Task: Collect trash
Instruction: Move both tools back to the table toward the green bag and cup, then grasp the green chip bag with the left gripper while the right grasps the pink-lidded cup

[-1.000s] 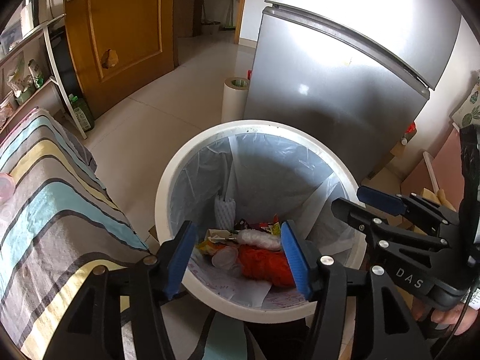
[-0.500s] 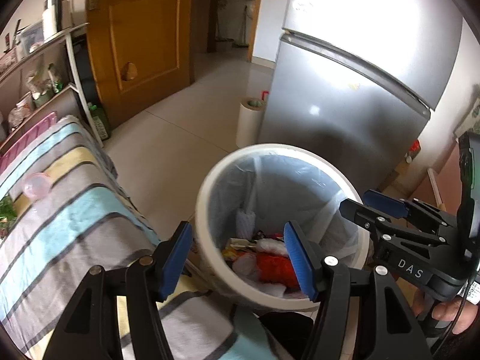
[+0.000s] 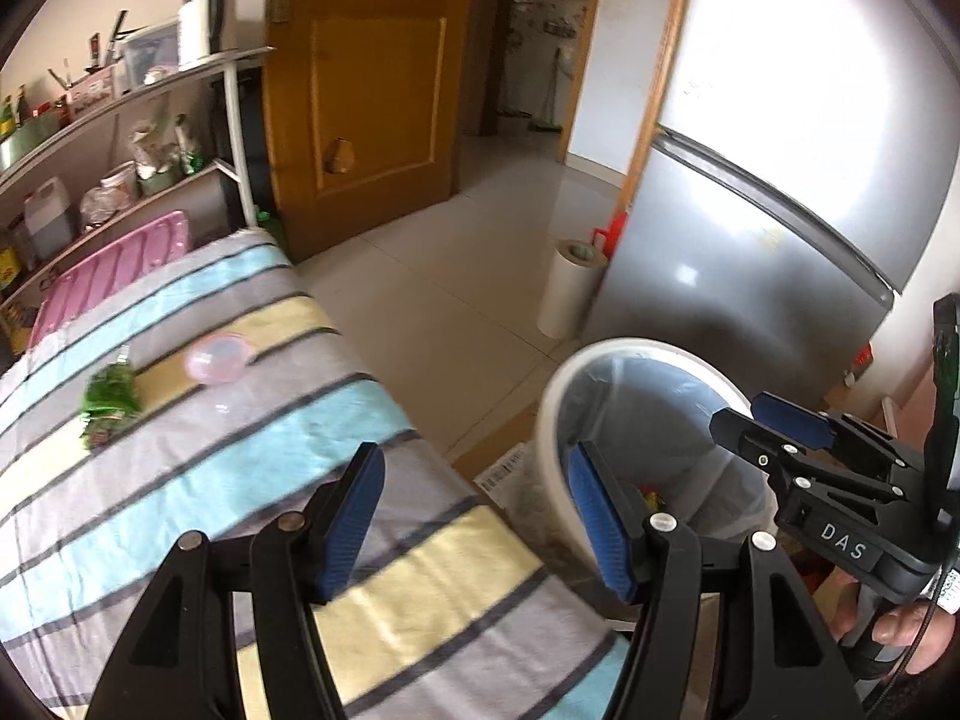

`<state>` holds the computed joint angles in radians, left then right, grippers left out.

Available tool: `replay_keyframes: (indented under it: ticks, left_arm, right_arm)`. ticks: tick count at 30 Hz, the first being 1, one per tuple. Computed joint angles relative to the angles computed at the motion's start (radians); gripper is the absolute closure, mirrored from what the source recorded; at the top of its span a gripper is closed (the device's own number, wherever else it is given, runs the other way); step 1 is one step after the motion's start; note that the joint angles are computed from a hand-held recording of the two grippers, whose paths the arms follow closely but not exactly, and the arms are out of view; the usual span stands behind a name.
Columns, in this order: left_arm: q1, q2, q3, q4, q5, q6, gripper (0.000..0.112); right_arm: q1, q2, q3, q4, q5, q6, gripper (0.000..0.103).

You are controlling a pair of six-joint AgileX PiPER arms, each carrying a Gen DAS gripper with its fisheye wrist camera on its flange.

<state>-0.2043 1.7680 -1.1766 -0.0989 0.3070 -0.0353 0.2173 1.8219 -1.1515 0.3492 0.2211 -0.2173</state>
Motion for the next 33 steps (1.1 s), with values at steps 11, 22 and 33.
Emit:
replay_keyframes:
  ticks: [11, 22, 33]
  left_arm:
    - [0.232, -0.068, 0.056, -0.117, -0.005, 0.165, 0.045]
    - [0.473, -0.034, 0.037, -0.330, 0.011, 0.409, 0.043]
    - [0.547, 0.107, -0.087, -0.472, 0.074, 0.577, 0.042]
  right_arm:
    - [0.166, 0.119, -0.229, -0.075, 0.069, 0.114, 0.051]
    - [0.311, 0.374, -0.638, -0.172, 0.267, 0.155, 0.047]
    - [0.369, 0.705, -1.193, -0.214, 0.553, 0.152, 0.046]
